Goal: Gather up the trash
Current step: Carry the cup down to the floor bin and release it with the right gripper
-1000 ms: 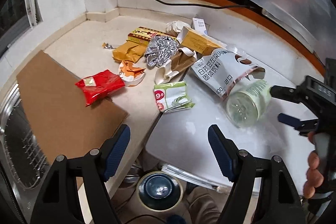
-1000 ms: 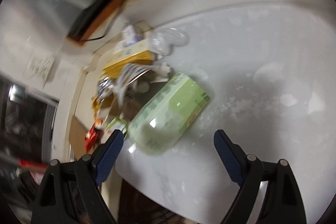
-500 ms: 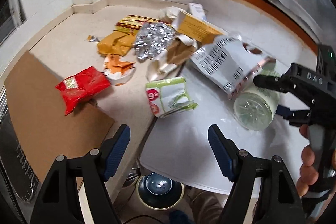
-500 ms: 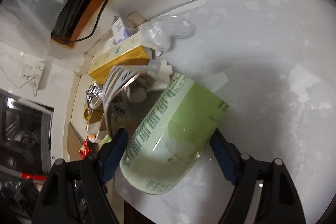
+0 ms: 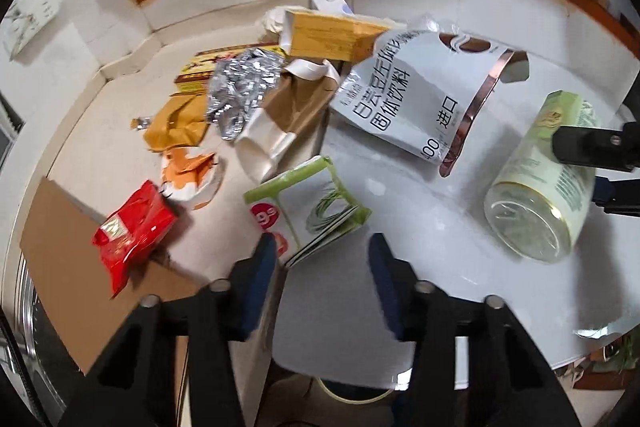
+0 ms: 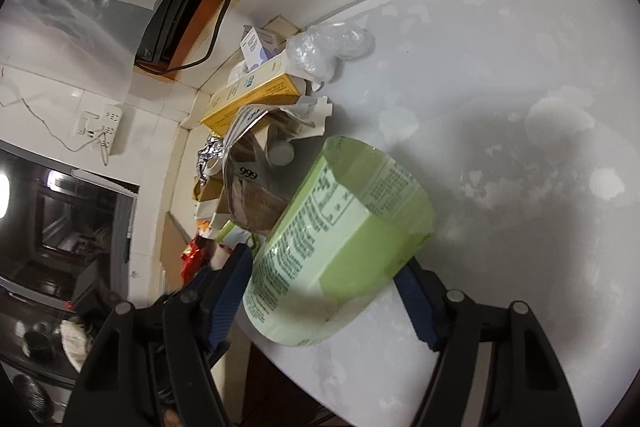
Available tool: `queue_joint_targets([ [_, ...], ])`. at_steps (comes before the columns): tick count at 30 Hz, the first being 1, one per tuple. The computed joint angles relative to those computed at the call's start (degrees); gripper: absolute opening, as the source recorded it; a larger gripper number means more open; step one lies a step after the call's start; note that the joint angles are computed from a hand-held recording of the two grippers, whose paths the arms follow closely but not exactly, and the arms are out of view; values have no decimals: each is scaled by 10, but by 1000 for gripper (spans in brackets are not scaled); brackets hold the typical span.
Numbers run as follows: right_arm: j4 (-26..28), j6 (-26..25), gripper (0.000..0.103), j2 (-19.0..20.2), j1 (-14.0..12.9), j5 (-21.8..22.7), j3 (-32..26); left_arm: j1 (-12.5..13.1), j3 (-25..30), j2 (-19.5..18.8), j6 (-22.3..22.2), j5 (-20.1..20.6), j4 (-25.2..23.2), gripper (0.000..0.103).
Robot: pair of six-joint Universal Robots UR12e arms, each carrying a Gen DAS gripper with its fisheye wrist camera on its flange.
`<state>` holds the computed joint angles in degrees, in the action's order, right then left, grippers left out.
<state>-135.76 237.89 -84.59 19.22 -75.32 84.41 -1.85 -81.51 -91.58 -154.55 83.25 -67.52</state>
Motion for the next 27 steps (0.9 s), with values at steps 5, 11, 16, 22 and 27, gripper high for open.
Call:
queue_joint_targets([
  [5,-8,-8,69,-2,1,9,5,-2,10,-11,-3,-11,-22,11],
  [11,-29,-17,67,-6,5,23,12,13,-2,6,-23,-55,-16,4],
  [16,-36,-33,65,-11,15,12,13,34,-21,34,-39,-99,-28,1],
  [22,-37,-66,64,-19,34,-9,7,60,-48,75,-47,-147,-36,0],
  [27,-29,-118,63,-27,57,-30,4,87,-79,118,-42,-190,-43,0],
])
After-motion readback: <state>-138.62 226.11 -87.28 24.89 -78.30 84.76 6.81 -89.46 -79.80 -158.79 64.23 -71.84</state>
